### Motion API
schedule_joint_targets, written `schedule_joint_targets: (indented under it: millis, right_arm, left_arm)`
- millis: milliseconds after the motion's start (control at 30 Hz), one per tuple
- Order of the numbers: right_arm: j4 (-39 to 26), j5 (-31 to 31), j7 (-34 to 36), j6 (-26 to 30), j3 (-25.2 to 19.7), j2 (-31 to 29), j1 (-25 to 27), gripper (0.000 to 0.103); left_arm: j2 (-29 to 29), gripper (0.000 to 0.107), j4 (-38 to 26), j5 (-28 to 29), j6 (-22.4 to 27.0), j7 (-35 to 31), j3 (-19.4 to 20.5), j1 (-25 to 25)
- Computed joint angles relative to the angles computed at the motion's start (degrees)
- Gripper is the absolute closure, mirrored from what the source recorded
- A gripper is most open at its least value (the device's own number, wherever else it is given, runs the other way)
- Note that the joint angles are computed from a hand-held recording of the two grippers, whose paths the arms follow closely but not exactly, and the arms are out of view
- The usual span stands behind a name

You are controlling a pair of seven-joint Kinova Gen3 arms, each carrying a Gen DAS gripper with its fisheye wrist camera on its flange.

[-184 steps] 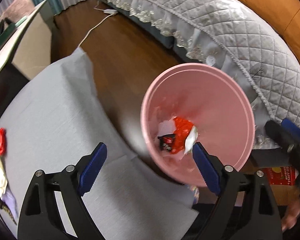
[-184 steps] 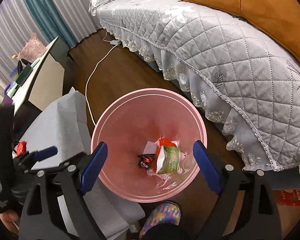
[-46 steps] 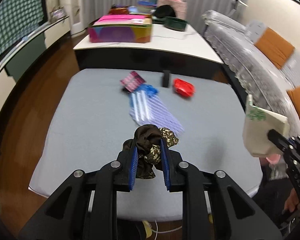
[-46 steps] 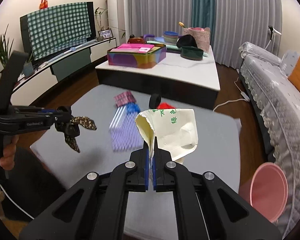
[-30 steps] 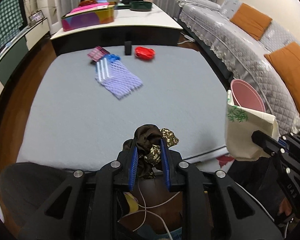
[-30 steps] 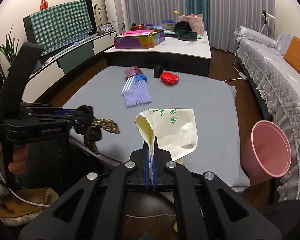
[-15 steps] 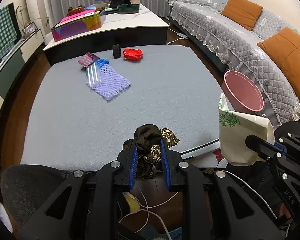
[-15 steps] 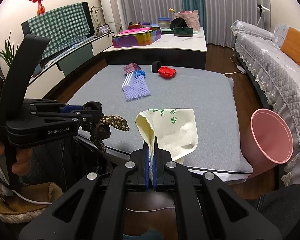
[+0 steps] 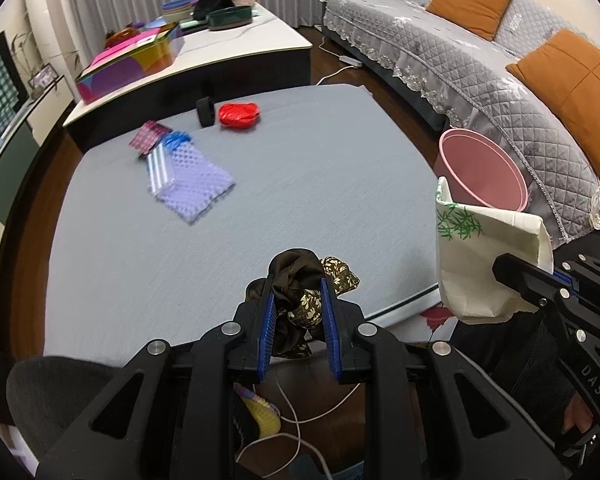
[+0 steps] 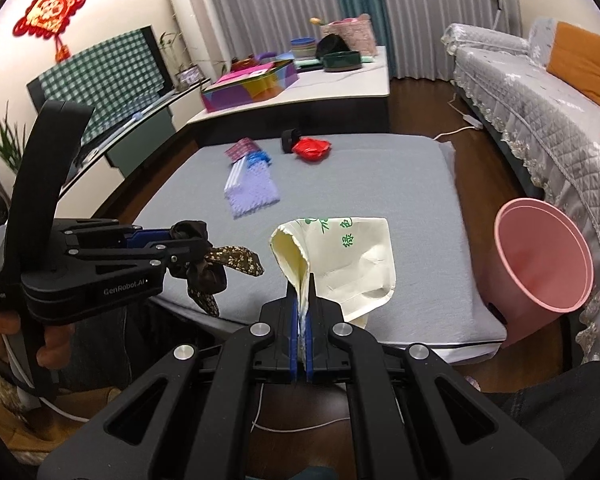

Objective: Collect trash
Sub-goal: 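Lift the scrunchie and paper bag and carry them over the pink wastebasket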

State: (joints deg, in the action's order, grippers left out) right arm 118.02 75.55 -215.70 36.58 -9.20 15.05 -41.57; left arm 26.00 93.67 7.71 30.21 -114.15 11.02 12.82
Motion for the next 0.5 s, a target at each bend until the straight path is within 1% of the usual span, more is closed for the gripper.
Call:
schedule_joint_targets:
  millis: [200, 400, 500]
  right_arm:
    - [3.41, 1.96, -4.78, 3.02, 0.33, -2.55, 1.73, 0.100]
    - [5.30, 0.12, -3.50, 6.18, 0.07, -5.28, 5.36, 0.100]
    - [6.05, -0.23, -3.31, 8.47, 0.10, -6.74, 6.97, 0.100]
  left_arm:
    - [2.93, 0.086, -6.07, -1.93, 2.72, 1.96, -0.13, 4.34]
    - [6.01, 0.086, -13.79, -3.02, 5.12, 1.58, 1.34, 8.64]
    - [7.76, 0.086, -17.80, -3.83, 5.93, 1.48, 1.21, 11.30]
